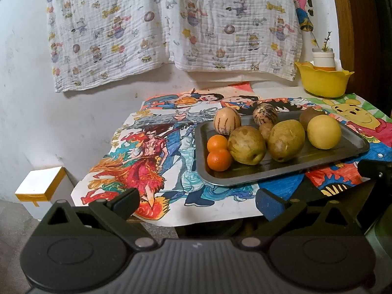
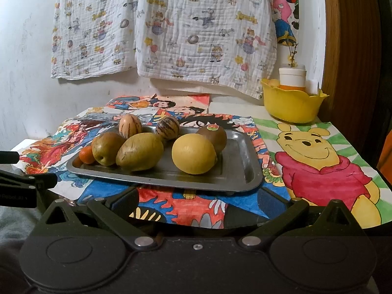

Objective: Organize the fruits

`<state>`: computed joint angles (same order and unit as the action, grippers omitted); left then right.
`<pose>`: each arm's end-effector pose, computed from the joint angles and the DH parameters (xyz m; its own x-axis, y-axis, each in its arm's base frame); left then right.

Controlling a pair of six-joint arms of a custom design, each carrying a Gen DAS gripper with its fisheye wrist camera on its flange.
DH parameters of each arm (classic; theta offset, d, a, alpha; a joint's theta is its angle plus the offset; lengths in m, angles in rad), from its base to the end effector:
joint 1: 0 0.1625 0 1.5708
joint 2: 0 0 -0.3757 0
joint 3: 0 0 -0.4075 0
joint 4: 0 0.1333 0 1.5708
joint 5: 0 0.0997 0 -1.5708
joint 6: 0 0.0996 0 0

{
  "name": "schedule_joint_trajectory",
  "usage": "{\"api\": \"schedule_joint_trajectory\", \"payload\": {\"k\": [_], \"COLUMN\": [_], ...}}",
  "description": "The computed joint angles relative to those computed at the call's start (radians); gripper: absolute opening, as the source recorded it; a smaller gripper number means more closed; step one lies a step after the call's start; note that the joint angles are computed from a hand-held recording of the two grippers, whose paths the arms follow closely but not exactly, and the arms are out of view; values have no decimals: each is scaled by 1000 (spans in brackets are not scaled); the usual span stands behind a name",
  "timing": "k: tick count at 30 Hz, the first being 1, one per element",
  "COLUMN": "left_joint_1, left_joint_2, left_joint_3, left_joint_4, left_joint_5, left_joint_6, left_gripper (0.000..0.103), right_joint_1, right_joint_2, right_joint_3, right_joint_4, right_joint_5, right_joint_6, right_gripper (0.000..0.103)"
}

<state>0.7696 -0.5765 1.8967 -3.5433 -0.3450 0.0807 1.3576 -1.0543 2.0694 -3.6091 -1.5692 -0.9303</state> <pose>-0.2124 -0.5219 0.0063 -0.5975 -0.1095 -0.7944 0.6209 0.5636 -0.5448 0.0167 -0.5535 0.1763 -0.6726 -0.2823 0.6841 -0.7180 0.4727 -0.5109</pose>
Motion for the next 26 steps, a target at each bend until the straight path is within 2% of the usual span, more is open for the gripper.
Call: {"api": "schedule_joint_trajectory", "payload": {"k": [26], "left_joint_1": [-8], "left_joint_2": [6], "left_joint_3": [0], "left_joint_4": [-17], "left_joint_5": [5], "left_joint_6": [22], "left_gripper": [103], "right_joint_1": [5], "right_joint_2": [1], "right_joint_3": [8], "right_joint_4": [6], "right_joint_5": [-13], "right_joint_6": [3], "right_gripper": [102]}}
